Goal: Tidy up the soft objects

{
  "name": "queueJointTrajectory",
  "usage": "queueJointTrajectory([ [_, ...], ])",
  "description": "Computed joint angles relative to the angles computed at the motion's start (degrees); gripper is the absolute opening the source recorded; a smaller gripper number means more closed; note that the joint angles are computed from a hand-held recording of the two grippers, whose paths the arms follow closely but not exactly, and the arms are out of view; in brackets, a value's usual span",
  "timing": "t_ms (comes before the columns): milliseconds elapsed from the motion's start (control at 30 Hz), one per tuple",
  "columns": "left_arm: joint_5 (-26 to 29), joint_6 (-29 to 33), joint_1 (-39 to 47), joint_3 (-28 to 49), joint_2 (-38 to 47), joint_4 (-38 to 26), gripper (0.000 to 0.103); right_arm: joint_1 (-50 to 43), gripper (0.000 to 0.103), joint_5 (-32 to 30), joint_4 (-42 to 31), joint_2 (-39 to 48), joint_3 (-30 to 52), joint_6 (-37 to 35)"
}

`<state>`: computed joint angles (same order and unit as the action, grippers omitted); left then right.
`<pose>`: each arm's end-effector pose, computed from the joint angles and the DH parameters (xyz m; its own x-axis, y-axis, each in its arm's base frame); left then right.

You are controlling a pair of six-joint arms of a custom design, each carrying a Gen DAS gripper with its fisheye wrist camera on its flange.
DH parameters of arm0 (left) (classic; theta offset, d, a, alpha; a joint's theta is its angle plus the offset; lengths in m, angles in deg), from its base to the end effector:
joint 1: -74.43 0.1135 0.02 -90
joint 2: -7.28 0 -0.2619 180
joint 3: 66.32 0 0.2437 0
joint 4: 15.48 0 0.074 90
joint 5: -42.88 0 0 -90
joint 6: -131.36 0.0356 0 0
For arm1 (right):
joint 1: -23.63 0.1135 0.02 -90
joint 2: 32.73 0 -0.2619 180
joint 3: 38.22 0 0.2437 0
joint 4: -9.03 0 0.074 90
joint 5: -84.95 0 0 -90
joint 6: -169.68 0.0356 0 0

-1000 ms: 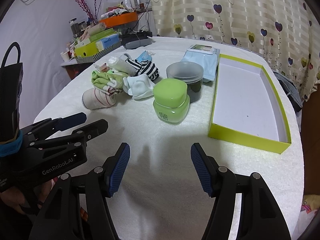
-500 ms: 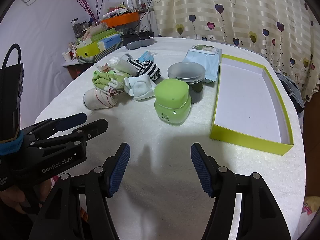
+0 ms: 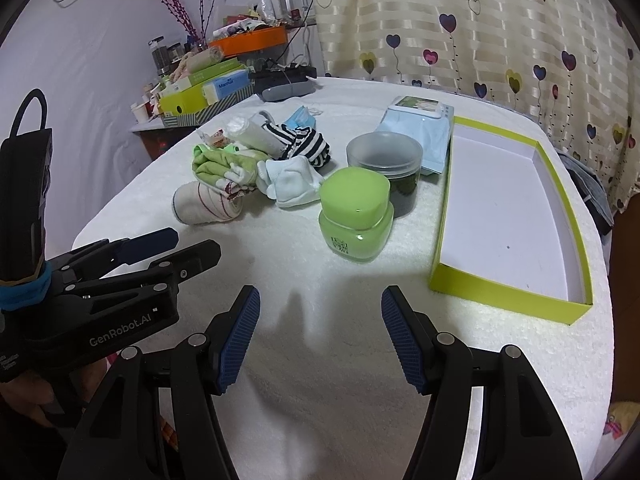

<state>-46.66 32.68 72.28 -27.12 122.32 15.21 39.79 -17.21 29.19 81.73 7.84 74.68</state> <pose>0.2676 -0.0103 0.0368 -0.7069 -0.1245 -0.6963 -0.0642 0.9916 -0.1121 0.2770 0.0881 0.0441 -0.6783 -0.2853 -0.6772 -0.4677 0.8784 0.0985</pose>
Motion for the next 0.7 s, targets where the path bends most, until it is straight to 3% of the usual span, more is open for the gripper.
queueJointTrajectory([
  [700, 3.49, 0.38, 3.53, 0.89, 0.76, 0.65, 0.056, 1.66, 0.064, -0.27, -3.6, 0.44, 3.52, 0.49],
])
